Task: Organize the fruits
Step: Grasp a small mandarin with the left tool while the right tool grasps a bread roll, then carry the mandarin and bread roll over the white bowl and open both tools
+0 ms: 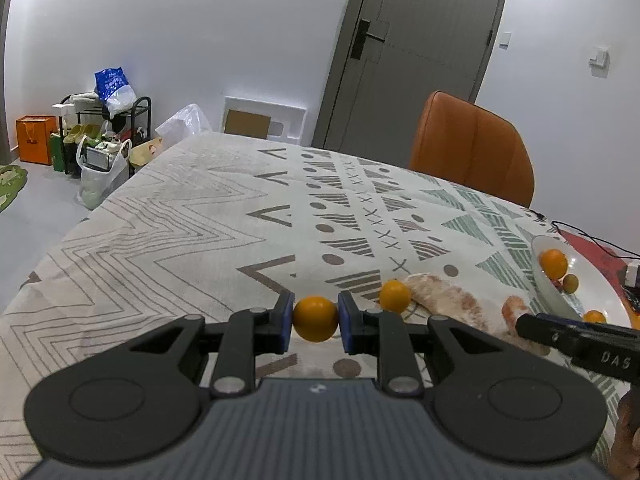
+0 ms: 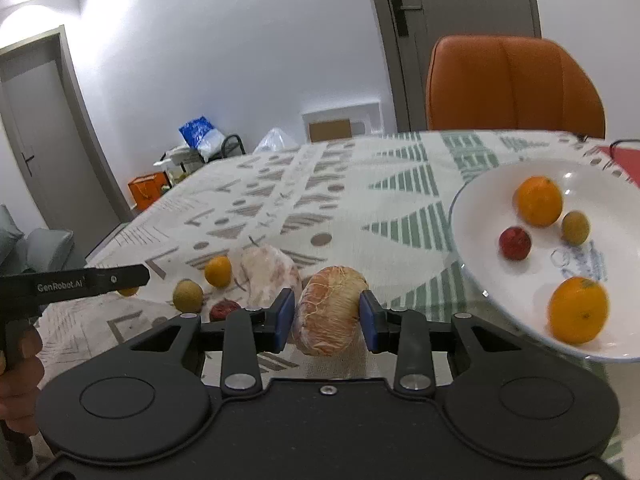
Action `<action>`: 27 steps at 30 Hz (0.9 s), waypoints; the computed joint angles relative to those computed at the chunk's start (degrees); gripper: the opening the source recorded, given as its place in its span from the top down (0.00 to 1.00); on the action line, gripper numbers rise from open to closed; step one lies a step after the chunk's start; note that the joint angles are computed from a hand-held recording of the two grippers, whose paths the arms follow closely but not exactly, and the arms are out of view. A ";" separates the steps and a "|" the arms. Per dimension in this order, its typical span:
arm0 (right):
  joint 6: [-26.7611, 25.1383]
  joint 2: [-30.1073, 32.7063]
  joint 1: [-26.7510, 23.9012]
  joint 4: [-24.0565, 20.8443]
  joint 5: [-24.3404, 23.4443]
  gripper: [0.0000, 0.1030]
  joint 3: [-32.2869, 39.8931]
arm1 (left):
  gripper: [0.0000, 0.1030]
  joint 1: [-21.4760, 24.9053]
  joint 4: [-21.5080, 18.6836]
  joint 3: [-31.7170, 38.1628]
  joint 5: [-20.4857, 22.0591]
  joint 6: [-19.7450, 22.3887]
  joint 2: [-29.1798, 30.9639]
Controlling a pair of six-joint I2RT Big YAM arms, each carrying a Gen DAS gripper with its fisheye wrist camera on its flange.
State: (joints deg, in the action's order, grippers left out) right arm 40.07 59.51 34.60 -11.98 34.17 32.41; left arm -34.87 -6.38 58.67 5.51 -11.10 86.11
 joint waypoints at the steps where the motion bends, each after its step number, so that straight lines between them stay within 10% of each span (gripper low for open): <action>1: -0.06 -0.60 0.33 -0.12 0.61 0.68 -0.13 | 0.78 -0.06 0.07 -0.23 0.02 0.13 -0.31; 27: 4.06 -17.98 3.16 -6.34 10.16 0.68 -7.44 | 0.78 -8.12 0.48 0.86 -2.85 2.52 -2.78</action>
